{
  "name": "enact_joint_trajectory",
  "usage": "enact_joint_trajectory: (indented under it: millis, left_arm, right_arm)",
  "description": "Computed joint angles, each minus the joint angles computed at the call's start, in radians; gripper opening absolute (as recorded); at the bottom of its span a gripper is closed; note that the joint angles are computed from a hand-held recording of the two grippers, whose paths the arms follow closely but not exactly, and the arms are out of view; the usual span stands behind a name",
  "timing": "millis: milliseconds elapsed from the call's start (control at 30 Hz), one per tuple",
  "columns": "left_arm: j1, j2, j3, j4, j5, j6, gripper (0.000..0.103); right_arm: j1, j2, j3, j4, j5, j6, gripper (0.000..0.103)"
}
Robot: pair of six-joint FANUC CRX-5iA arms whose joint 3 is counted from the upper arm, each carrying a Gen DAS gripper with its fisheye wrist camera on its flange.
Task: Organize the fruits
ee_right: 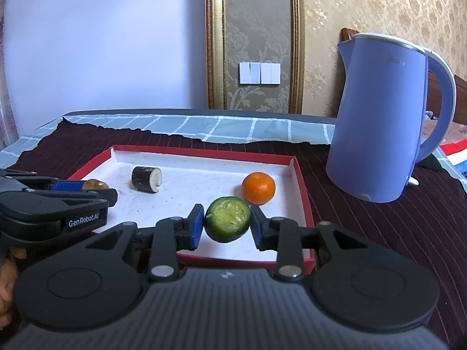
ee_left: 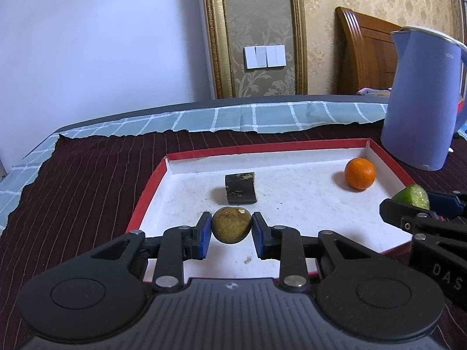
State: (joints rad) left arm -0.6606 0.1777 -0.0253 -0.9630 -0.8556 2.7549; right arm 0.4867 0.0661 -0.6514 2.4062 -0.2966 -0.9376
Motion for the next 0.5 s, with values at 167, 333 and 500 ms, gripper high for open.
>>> enact_joint_trajectory:
  millis: [167, 333, 500]
  left_arm:
    - [0.008, 0.022, 0.025, -0.006, -0.011, 0.0, 0.029]
    - [0.013, 0.048, 0.054, -0.017, -0.022, -0.005, 0.029]
    - [0.029, 0.076, 0.084, 0.001, -0.027, -0.035, 0.029]
  right_arm:
    - [-0.008, 0.015, 0.018, -0.013, 0.015, 0.011, 0.032]
    - [-0.003, 0.037, 0.037, -0.059, 0.011, 0.056, 0.032]
    - [0.0, 0.055, 0.053, -0.1, 0.008, 0.093, 0.032]
